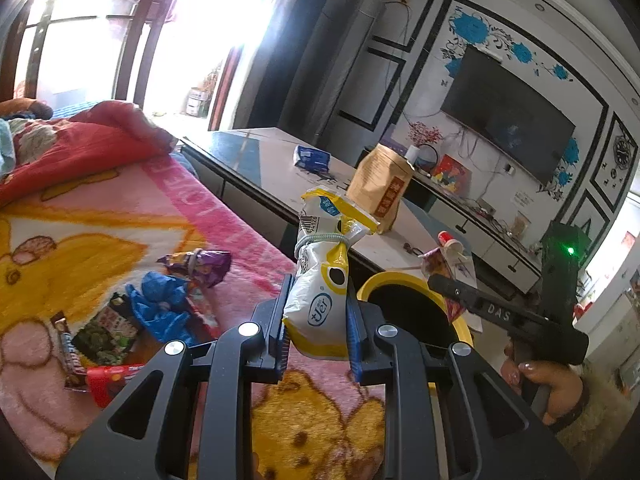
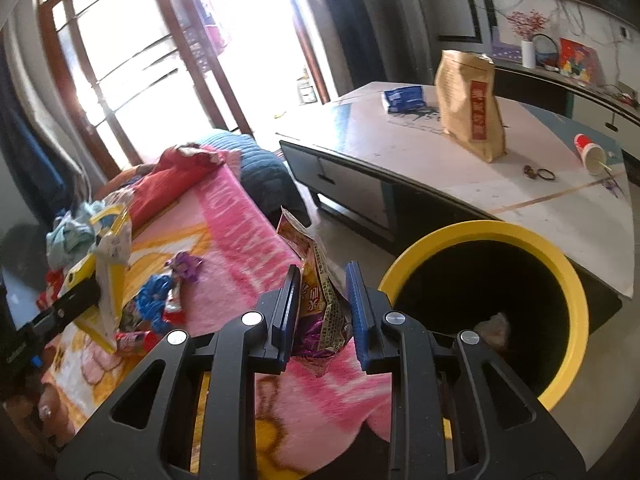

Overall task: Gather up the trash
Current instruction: 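Carry the white-yellow bag and gold wrapper with both tools over the yellow bin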

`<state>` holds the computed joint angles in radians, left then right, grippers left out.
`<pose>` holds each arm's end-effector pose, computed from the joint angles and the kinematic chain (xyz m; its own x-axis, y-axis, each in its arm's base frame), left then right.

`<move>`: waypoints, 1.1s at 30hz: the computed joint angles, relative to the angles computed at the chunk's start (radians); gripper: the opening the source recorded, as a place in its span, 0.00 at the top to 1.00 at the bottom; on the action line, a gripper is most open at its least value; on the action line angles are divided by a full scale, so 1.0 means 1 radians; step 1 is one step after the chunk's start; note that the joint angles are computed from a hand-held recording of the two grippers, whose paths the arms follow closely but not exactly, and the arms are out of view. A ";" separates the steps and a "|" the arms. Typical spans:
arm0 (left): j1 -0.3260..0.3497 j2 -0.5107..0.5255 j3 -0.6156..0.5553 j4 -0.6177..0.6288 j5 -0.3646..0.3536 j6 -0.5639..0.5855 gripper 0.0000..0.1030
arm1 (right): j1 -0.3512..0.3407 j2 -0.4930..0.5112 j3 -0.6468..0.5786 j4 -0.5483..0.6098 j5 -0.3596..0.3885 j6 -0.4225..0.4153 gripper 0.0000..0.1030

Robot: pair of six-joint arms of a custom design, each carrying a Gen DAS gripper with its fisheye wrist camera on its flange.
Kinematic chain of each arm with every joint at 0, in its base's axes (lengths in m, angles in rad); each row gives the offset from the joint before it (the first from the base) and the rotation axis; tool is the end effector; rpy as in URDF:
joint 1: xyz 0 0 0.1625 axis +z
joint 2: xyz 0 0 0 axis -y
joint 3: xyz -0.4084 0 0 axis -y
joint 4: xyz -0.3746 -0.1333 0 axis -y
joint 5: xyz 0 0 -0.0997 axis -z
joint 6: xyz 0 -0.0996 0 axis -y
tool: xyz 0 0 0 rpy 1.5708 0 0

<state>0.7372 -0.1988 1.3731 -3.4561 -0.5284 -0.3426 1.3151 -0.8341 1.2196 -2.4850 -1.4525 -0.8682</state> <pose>-0.3363 -0.6016 -0.0754 -0.9007 -0.1764 -0.3971 0.2744 0.4779 -0.8345 -0.0512 -0.7695 0.2890 -0.7972 -0.5125 0.3191 -0.6036 0.6875 -0.4037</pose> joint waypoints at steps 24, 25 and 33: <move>0.026 0.139 -0.272 0.162 -0.151 0.105 0.79 | -0.033 0.080 -0.208 -0.016 -0.057 0.138 0.83; 0.027 0.147 -0.286 0.170 -0.157 0.107 0.79 | -0.035 0.085 -0.217 -0.013 -0.058 0.142 0.83; 0.038 0.201 -0.386 0.238 -0.196 0.126 0.79 | -0.047 0.110 -0.275 0.002 -0.071 0.171 0.83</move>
<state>0.7748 0.0017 0.9867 -3.2178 -0.7242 -0.2161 1.2679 -0.7243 0.9448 -2.4833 -1.5238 -0.6970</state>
